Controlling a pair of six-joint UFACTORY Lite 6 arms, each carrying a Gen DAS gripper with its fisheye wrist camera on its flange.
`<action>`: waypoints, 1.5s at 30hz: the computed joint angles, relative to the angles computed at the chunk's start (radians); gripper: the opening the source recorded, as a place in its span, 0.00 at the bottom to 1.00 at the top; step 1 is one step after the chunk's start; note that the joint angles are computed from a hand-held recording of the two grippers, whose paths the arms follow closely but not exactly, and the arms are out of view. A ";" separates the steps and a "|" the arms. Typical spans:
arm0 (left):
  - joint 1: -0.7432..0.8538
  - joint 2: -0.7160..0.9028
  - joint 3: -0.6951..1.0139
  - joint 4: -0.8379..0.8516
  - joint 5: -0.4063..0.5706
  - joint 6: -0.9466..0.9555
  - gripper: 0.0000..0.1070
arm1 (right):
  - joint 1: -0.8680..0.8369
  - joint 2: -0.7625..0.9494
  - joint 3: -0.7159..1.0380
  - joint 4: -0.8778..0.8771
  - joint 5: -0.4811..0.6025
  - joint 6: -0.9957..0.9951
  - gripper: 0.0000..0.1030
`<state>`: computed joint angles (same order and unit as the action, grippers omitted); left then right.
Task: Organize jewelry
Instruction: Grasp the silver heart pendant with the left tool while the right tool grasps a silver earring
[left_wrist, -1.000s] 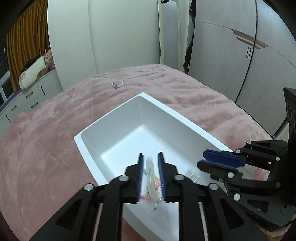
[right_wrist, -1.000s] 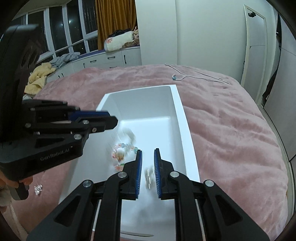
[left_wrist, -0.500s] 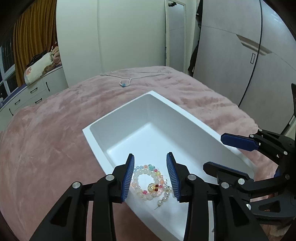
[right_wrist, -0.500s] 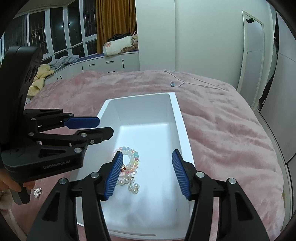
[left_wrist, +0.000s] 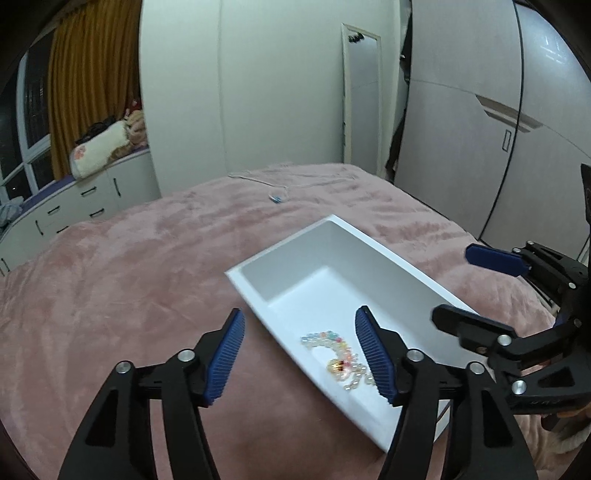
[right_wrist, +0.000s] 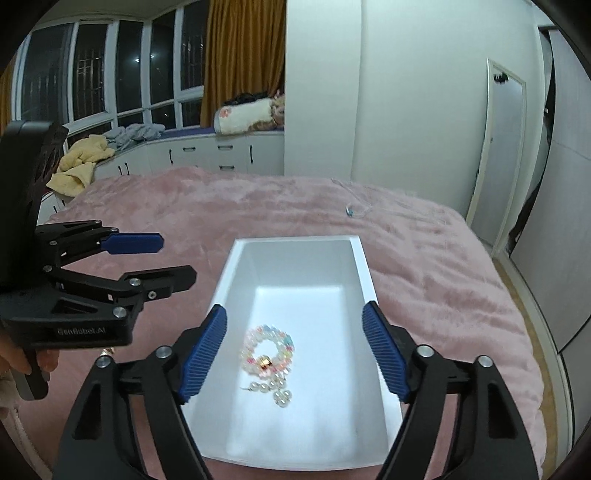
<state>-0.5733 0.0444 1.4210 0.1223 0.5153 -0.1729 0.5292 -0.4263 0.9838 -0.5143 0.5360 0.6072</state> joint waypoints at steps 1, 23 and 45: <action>0.023 -0.035 -0.016 -0.025 0.006 0.034 0.64 | 0.023 0.001 0.009 -0.024 0.006 0.027 0.74; 1.089 -0.569 -0.367 -0.861 0.515 1.184 0.85 | 0.502 0.435 0.429 -0.345 0.142 0.410 0.82; 1.196 -0.936 -1.040 -0.849 0.733 1.776 0.75 | 0.633 0.732 0.310 -0.101 -0.065 0.373 0.48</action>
